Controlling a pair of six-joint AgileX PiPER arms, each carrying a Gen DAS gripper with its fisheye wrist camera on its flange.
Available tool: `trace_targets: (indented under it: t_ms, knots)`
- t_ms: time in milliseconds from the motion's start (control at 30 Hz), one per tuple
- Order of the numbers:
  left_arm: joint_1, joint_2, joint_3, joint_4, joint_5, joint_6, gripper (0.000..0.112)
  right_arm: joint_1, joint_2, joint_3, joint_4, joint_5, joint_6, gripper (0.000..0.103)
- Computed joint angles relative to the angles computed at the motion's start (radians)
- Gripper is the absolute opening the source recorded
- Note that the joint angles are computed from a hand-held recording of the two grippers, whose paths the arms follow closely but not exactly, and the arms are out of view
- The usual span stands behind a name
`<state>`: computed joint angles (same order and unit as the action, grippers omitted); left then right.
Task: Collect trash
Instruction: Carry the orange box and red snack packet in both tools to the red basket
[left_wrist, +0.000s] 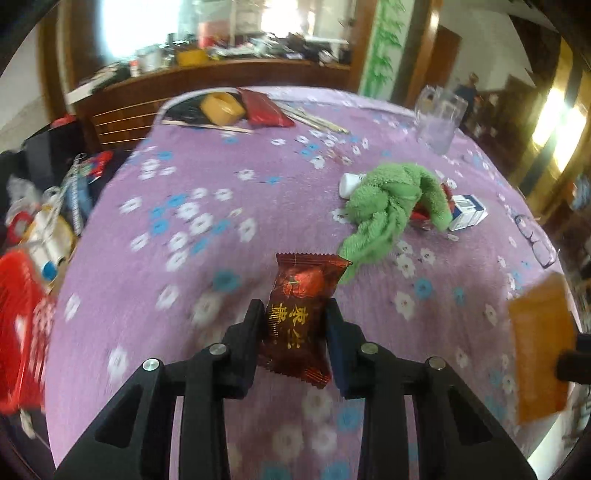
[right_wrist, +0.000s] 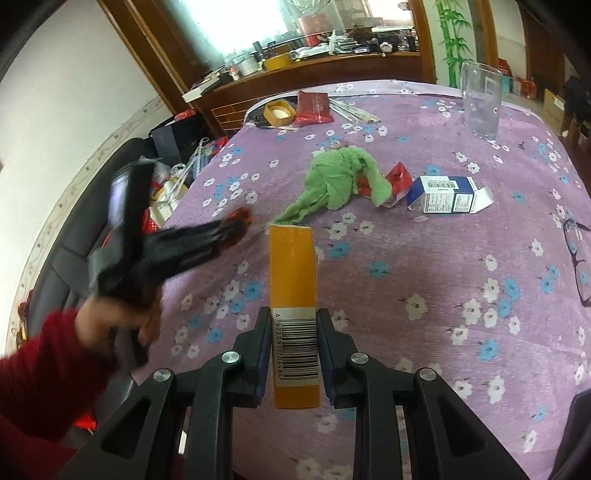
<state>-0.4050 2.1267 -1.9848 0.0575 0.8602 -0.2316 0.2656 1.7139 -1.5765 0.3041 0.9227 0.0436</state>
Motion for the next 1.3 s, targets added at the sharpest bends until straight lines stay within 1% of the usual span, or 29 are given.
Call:
trace_targets:
  t_ms: [33,167,433,667,833,1133,1300]
  knots:
    - [-0.011,-0.036,0.058,0.038,-0.031,-0.041,0.031,0.015,0.01,-0.005,-0.007,-0.007,0.028,0.026]
    - [-0.032,-0.178,0.251,0.143,-0.102,-0.16,0.031,0.063,0.041,-0.033,-0.037,-0.015,0.097,0.026]
    - [-0.003,-0.325,0.416,0.227,-0.139,-0.206,0.031,0.179,0.12,-0.145,-0.075,-0.015,0.165,0.026]
    - [0.048,-0.391,0.506,0.241,-0.154,-0.187,0.032,0.254,0.188,-0.239,-0.096,-0.001,0.217,0.026]
    - [0.073,-0.434,0.567,0.25,-0.182,-0.174,0.032,0.295,0.221,-0.292,-0.121,0.013,0.249,0.026]
    - [0.098,-0.471,0.593,0.274,-0.206,-0.155,0.032,0.33,0.268,-0.383,-0.157,0.043,0.297,0.026]
    - [0.122,-0.487,0.605,0.26,-0.216,-0.134,0.032,0.348,0.297,-0.438,-0.181,0.073,0.323,0.026]
